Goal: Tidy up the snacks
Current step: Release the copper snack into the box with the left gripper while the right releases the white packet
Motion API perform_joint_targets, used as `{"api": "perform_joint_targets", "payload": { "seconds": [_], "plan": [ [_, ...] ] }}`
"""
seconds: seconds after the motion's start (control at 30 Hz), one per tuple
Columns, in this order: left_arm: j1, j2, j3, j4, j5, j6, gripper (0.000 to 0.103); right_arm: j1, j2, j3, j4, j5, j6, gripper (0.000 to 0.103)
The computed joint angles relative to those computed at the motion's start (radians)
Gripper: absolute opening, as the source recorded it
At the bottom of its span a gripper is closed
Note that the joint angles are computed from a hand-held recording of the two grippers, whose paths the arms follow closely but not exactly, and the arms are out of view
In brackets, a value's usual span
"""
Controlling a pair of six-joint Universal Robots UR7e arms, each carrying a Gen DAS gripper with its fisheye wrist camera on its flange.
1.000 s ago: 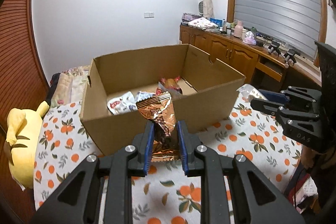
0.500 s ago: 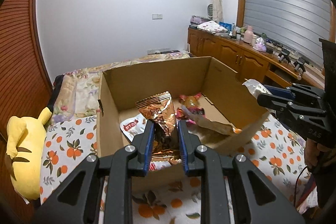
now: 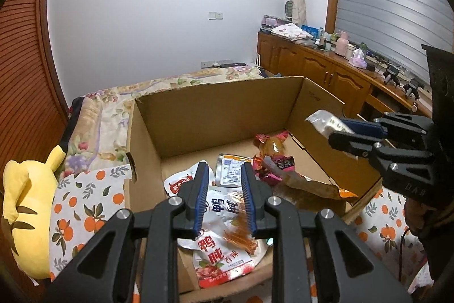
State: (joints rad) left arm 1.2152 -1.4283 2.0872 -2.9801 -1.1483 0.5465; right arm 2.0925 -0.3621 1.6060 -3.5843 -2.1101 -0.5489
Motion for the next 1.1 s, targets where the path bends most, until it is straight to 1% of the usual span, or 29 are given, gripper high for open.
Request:
{"api": "perform_joint_targets", "payload": {
  "seconds": [0.27,0.5,0.83,0.93,1.03,1.1],
  "plan": [
    [0.016,0.007,-0.014,-0.002,-0.004,0.003,0.023,-0.006,0.022,-0.055,0.085,0.026,0.019,0.02],
    [0.015,0.002,-0.012,-0.006,0.005,-0.004,0.024,-0.009,0.047,-0.096,0.155,0.04,0.031,0.02],
    [0.013,-0.013,0.0,-0.014,0.011,-0.007,0.025,-0.009,0.047,-0.097,0.171,0.039,0.047,0.023],
    [0.01,-0.015,0.009,-0.029,0.019,-0.002,0.029,-0.007,0.045,-0.092,0.16,0.029,0.054,0.026],
    [0.01,-0.027,0.021,-0.026,0.021,-0.011,0.03,-0.001,0.044,-0.084,0.14,0.011,0.05,0.031],
    [0.01,-0.035,0.028,-0.028,0.025,-0.014,0.032,0.006,0.045,-0.077,0.113,-0.011,0.038,0.039]
  ]
}}
